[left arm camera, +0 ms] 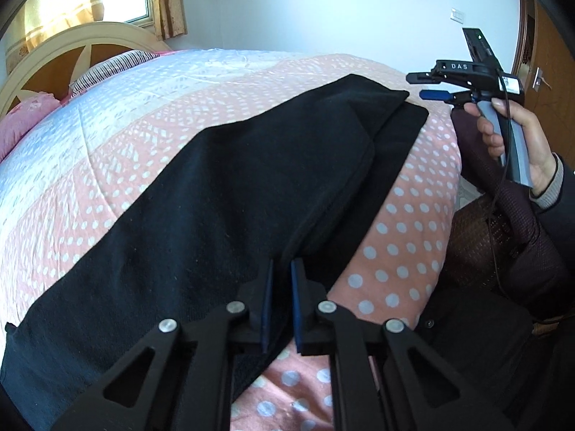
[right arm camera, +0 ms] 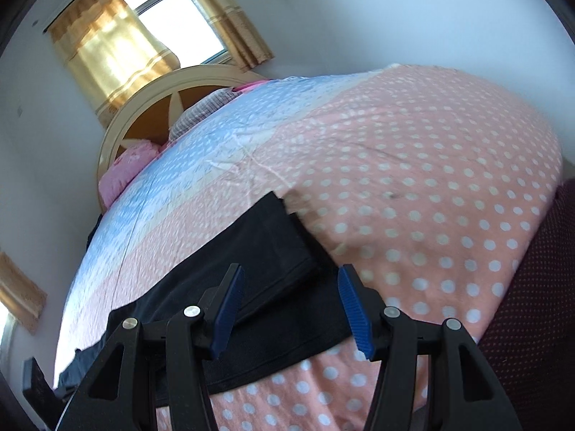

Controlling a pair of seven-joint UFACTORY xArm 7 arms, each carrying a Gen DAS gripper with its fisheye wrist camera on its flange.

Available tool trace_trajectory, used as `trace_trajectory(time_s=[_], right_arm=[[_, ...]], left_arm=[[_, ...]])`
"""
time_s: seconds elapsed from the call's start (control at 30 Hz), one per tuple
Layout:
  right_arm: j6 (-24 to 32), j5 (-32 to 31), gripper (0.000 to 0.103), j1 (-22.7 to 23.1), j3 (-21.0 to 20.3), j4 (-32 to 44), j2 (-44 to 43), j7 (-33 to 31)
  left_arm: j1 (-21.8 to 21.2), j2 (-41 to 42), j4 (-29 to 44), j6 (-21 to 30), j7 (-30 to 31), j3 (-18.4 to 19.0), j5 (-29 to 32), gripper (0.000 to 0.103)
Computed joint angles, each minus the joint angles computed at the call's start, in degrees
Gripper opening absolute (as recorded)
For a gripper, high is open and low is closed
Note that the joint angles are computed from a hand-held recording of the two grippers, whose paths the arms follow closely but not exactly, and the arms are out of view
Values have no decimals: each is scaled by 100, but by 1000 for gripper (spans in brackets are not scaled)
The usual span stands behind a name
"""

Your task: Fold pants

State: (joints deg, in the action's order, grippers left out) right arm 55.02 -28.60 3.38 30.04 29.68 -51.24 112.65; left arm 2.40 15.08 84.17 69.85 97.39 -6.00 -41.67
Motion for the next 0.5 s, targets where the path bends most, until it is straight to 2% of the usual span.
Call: trace_trajectory(time_s=[0.2, 0.27, 0.3, 0.4, 0.43, 0.5], right_arm=[[-692, 17, 54, 18, -190, -379, -185, 101], [-901, 7, 40, -53, -246, -411, -107, -3], [-936, 3, 27, -102, -260, -403, -45, -73], [-1077, -56, 9, -237, -271, -464, -58, -146], [-1054, -82, 8, -291, -222, -448, -87, -150], [-925, -174, 6, -360, -126, -296, -55, -316]], left_arm=[[20, 34, 71, 2, -160, 0, -84, 10], [36, 77, 148, 44, -220, 0, -95, 10], [47, 87, 170, 44, -233, -4, -115, 10], [92, 125, 256, 68, -242, -15, -202, 9], [110, 134, 284, 76, -237, -20, -240, 5], [160, 141, 334, 112, -215, -30, -360, 5]])
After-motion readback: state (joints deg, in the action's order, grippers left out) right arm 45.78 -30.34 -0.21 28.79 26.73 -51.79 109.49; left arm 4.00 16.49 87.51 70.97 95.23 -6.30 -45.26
